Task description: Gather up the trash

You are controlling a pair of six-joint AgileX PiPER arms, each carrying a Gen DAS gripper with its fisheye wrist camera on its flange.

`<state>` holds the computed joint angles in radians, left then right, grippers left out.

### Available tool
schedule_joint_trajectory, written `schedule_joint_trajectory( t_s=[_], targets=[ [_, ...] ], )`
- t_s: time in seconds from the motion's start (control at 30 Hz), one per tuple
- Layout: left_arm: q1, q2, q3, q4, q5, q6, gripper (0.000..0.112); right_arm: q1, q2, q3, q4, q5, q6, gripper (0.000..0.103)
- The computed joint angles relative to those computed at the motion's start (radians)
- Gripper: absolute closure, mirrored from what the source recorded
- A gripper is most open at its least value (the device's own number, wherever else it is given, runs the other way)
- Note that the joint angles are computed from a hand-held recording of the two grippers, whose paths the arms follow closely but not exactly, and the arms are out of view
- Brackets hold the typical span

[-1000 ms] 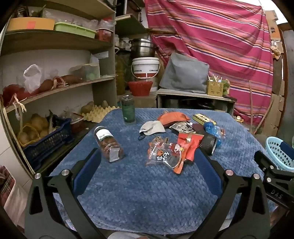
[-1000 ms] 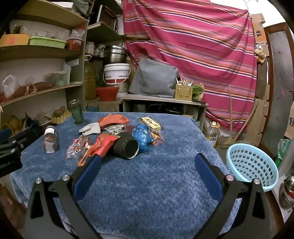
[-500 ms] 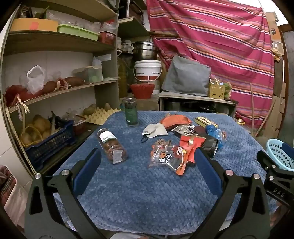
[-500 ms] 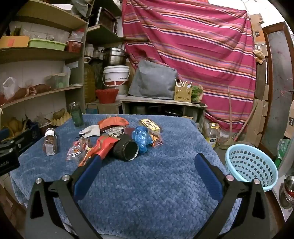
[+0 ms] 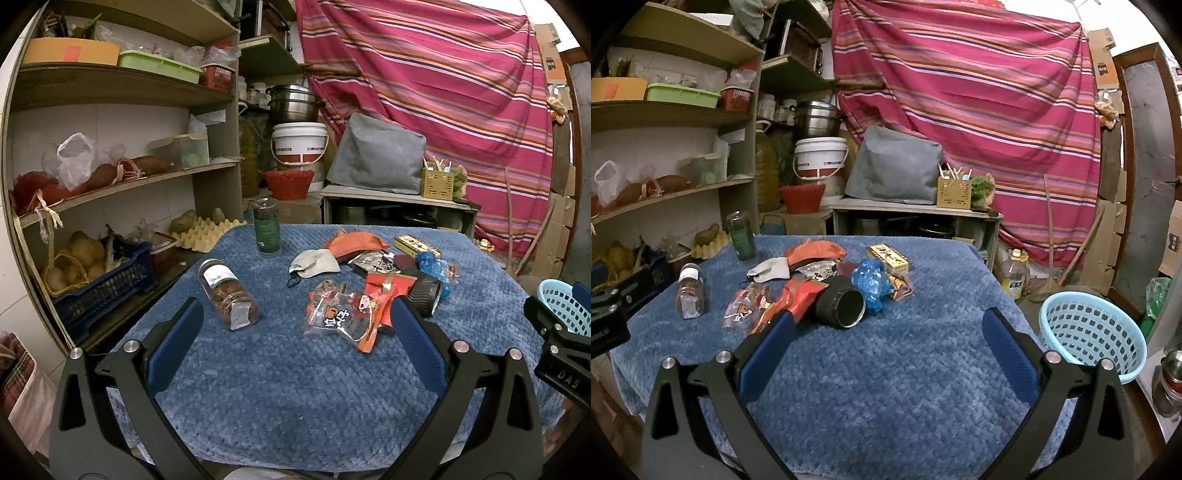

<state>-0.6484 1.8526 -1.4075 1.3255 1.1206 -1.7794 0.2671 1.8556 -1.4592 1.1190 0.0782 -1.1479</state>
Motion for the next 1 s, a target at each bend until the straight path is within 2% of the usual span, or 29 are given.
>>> schedule_joint_trajectory(
  t_s=[0.07, 0.17, 0.77, 0.87, 1.0],
  targets=[
    [-0.001, 0.001, -0.002, -0.001, 0.001, 0.003, 0.015, 0.000, 0.000, 0.003, 0.080, -0.002, -0.081, 0.004],
    [-0.002, 0.000, 0.000, 0.001, 0.000, 0.001, 0.014, -0.001, 0.000, -0.004, -0.019, 0.001, 0.017, 0.004],
    [-0.002, -0.003, 0.008, 0.004, 0.001, -0.004, 0.014, -0.008, 0.001, 0.000, 0.070, 0.004, -0.072, 0.004],
    [-0.003, -0.002, 0.008, 0.004, 0.003, -0.004, 0.014, -0.016, 0.003, -0.012, -0.012, 0.014, 0.009, 0.004],
    [-0.002, -0.008, 0.014, 0.005, 0.001, -0.005, 0.014, -0.013, 0.002, -0.008, 0.012, 0.009, -0.015, 0.004]
  ],
)
